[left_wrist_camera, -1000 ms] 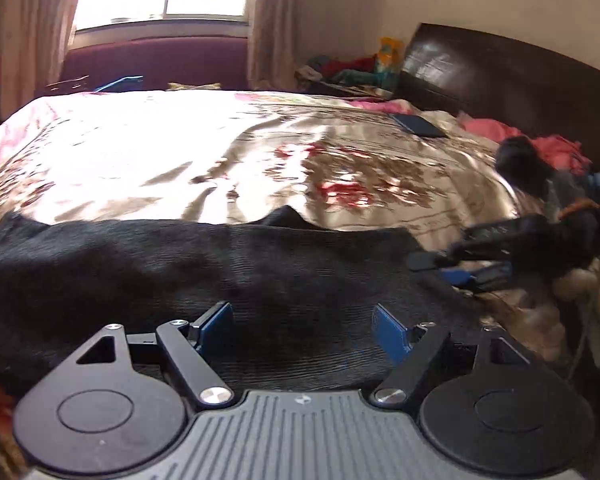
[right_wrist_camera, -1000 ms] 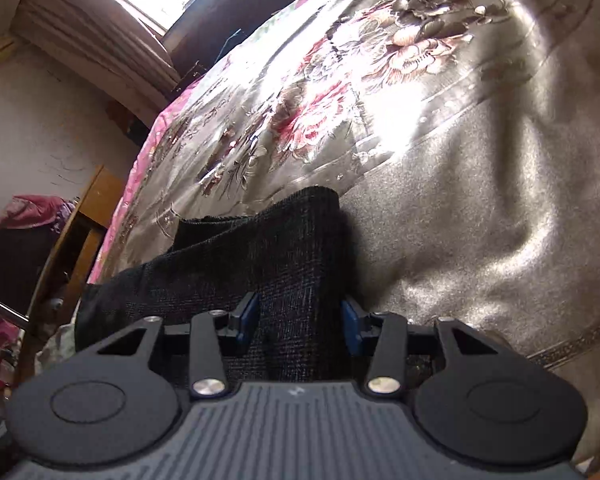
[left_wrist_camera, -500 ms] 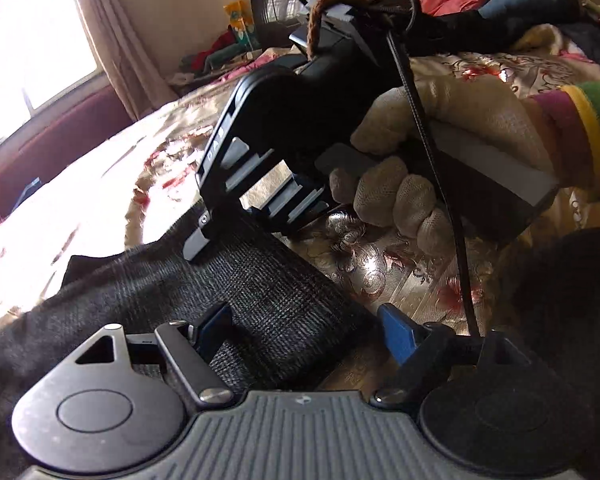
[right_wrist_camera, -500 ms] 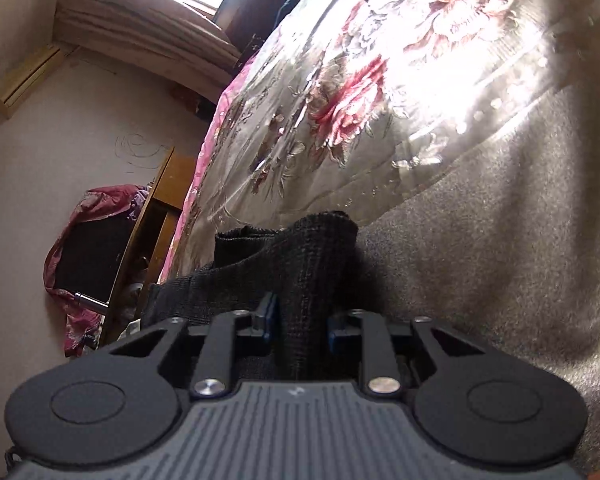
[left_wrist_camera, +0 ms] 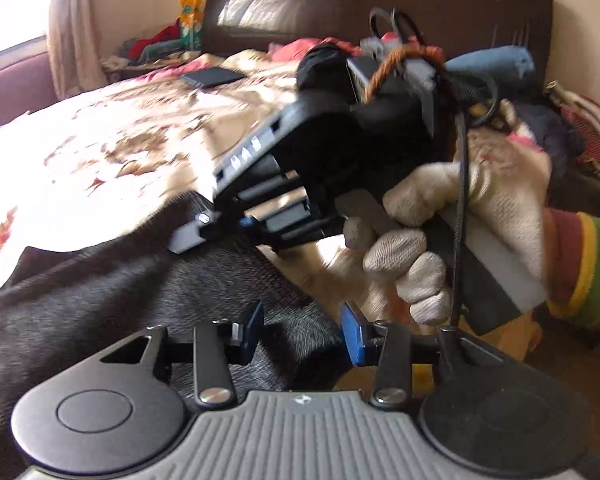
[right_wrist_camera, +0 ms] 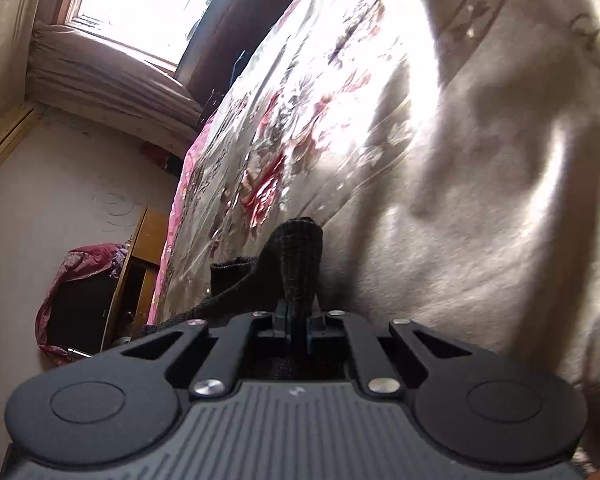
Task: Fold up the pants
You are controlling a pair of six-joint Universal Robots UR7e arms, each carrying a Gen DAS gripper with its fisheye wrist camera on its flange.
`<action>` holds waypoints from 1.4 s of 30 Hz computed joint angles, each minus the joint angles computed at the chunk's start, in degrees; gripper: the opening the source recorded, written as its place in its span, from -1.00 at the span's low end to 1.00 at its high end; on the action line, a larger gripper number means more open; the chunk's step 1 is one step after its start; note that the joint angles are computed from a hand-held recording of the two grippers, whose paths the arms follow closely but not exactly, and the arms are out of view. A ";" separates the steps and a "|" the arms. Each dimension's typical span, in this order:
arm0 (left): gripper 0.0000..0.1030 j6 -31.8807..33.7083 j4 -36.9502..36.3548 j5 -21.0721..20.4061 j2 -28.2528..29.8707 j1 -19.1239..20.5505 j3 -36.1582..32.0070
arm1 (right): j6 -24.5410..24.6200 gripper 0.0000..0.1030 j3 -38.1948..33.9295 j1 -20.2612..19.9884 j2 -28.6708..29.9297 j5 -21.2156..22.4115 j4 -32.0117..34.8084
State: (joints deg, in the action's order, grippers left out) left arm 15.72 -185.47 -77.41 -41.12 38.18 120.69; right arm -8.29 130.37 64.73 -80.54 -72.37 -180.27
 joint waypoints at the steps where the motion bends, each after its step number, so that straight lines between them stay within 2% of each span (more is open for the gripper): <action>1: 0.17 0.27 -0.54 -0.86 -0.41 -0.04 0.12 | -1.06 -0.88 -0.04 -0.54 -1.11 -0.44 0.97; 2: 0.22 0.54 -1.06 -0.96 -0.87 -0.08 0.38 | -1.76 -0.87 0.06 -1.15 -2.19 -0.08 2.10; 4: 0.38 1.69 -4.09 1.13 -1.68 -0.43 1.79 | -1.68 -0.74 0.55 -2.13 -3.58 0.96 3.59; 6: 0.38 3.59 -7.10 6.24 -1.81 -1.11 3.12 | -1.52 -0.68 1.45 -2.61 -3.74 0.78 2.49; 7: 0.38 3.26 -7.17 8.25 -2.45 -1.39 3.80 | -1.74 -0.65 2.59 -3.58 -3.73 2.56 1.16; 11: 0.39 -0.66 -7.91 9.24 -6.25 0.46 5.75 | -0.90 -0.59 4.91 -5.13 -3.04 6.01 -2.44; 13: 0.41 0.37 -9.59 12.69 -5.44 1.18 4.67 | -0.81 -0.50 5.47 -4.67 -3.62 5.47 -2.51; 16: 0.41 2.80 -14.73 20.33 -2.26 1.89 3.69 | -1.04 -0.29 5.85 -3.80 -4.51 4.66 -1.86; 18: 0.41 3.88 -17.65 24.82 -0.46 2.34 3.40 | -1.64 -0.28 6.07 -2.68 -5.02 2.26 -1.52; 21: 0.41 4.85 -19.34 30.41 1.85 2.81 3.51 | -0.33 -0.30 6.97 -0.67 -4.07 -1.21 -4.77; 23: 0.40 6.30 -23.49 29.25 1.39 2.68 4.68 | 1.44 -0.58 6.75 1.60 -3.22 -6.09 -6.07; 24: 0.41 8.58 -28.10 28.74 1.51 2.52 5.51 | 2.29 -0.80 6.57 2.22 -3.15 -7.02 -6.22; 26: 0.42 12.39 -30.13 31.39 2.30 2.21 5.01 | 4.16 -0.82 6.58 2.83 -3.29 -6.74 -7.17; 28: 0.45 11.29 -22.55 34.24 3.12 3.65 2.83 | 5.27 -0.83 6.04 5.05 -2.83 -8.77 -8.58; 30: 0.45 8.69 -19.45 32.34 2.28 5.27 2.55 | 5.80 -0.84 5.35 7.28 -2.55 -9.17 -8.76; 34: 0.45 6.29 -20.08 29.55 -1.29 4.95 4.74 | 7.50 -0.84 2.80 15.20 -1.29 -14.38 -8.27; 35: 0.45 5.36 -18.41 29.02 -2.35 5.24 5.02 | 8.11 -0.84 1.87 16.86 -0.60 -15.22 -7.90; 40: 0.45 -0.21 -12.34 24.27 -9.05 7.74 6.45 | 11.95 -0.83 -4.69 24.75 5.89 -18.99 -6.53; 42: 0.45 -0.81 -13.13 23.96 -10.89 8.36 7.47 | 13.96 -0.83 -7.59 27.44 9.60 -20.86 -6.44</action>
